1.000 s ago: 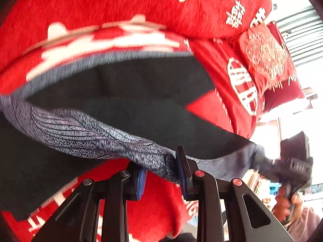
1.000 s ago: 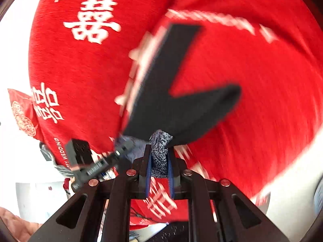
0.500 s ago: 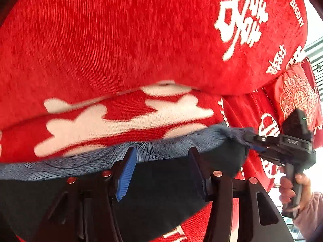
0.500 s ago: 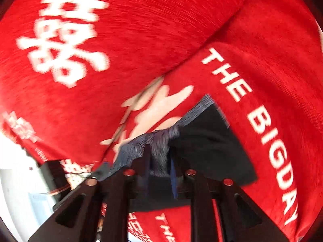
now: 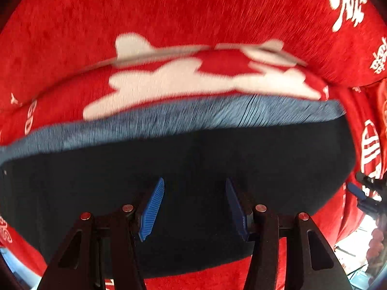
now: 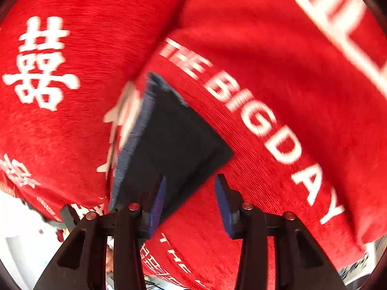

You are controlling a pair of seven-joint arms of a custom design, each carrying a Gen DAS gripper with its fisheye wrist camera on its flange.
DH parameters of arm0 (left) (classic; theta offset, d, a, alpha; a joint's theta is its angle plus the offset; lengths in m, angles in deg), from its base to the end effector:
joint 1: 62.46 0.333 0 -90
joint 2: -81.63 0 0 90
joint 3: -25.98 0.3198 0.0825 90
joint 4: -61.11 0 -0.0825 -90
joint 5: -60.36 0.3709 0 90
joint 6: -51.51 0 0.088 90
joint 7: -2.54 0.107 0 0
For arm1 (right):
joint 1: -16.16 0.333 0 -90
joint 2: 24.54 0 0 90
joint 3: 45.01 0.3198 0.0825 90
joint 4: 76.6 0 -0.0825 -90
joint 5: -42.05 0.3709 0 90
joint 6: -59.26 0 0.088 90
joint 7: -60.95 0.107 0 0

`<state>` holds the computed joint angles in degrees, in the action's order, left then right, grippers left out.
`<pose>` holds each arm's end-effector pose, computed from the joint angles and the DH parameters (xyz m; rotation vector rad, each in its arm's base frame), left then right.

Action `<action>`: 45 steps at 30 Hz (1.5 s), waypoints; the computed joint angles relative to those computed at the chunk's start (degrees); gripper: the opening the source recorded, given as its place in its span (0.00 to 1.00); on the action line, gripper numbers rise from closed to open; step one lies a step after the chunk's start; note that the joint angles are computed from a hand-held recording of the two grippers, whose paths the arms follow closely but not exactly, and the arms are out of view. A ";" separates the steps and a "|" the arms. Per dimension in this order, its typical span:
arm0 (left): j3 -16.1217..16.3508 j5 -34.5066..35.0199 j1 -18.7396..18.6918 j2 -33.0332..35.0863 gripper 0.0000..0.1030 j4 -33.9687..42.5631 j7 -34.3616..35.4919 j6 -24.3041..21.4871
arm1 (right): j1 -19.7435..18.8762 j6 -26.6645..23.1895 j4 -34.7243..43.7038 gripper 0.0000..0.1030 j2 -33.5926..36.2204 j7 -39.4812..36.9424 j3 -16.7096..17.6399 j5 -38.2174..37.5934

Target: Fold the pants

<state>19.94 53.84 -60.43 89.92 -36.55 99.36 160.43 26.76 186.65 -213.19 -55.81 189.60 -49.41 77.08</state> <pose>0.5986 -0.0468 0.5137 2.0099 -2.3446 0.1944 0.4037 0.0572 0.5702 -0.8936 2.3653 0.5345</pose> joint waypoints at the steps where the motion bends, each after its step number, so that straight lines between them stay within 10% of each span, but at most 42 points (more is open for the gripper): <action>1: -0.03 0.39 -0.11 -0.49 0.53 -1.09 0.01 0.68 | 0.57 3.02 -1.22 0.27 0.39 -1.02 -0.05 2.04; 2: -0.08 0.95 -0.28 -0.96 0.53 -1.89 0.16 1.35 | 0.94 4.88 -1.19 0.06 1.20 -2.02 -0.03 2.75; 5: -0.19 2.05 -0.67 -1.62 0.53 -2.63 0.70 2.00 | 1.82 6.24 0.61 0.05 2.10 -4.67 -0.01 2.49; 8: -0.08 1.98 -0.66 -1.84 0.55 -3.13 0.88 1.22 | 0.85 -2.58 2.92 0.07 2.43 -4.53 0.23 -3.55; 12: -0.05 2.44 -0.89 -2.72 0.56 -4.35 -0.02 2.19 | -0.22 0.15 -1.58 0.24 -1.48 -3.38 0.23 -0.57; 14: -0.07 2.35 -0.94 -2.91 0.56 -4.84 -0.01 2.65 | -0.58 4.88 -3.84 0.51 -2.83 -2.03 0.90 0.93; 16: -0.10 2.59 -1.03 -3.07 0.56 -5.12 0.18 2.93 | 0.18 8.30 -5.36 0.52 -2.65 -1.56 0.44 2.89; 19: -0.02 3.04 -1.08 -2.75 0.56 -4.34 -0.41 1.89 | 1.15 10.76 -5.70 0.18 -0.49 0.74 -0.42 6.18; 21: 0.06 2.57 -0.90 -2.52 0.56 -3.45 -0.39 1.11 | 2.36 12.96 -4.72 0.15 -0.54 -1.58 -1.26 8.10; 27: 0.20 2.68 -0.66 -3.93 0.60 -6.37 0.59 3.49 | 0.31 -2.91 3.32 0.21 4.64 -6.07 -2.37 -2.55; 31: 1.01 2.87 0.26 -4.59 0.60 -5.11 0.41 1.02 | -2.86 -3.29 2.58 0.41 2.38 -0.93 0.41 -4.93; 39: 4.99 5.18 6.01 -7.68 0.60 -5.42 -0.73 -0.43 | 0.33 -10.92 11.03 0.42 2.16 -1.69 3.75 -11.17; 45: 7.87 3.29 11.00 -9.44 0.60 -7.91 5.15 0.60 | 7.12 -9.94 24.27 0.42 14.96 -9.50 6.98 -8.60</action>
<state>27.82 57.13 -49.43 80.49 -44.45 104.51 161.03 33.87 176.70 -188.92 -40.85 180.09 -42.42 68.47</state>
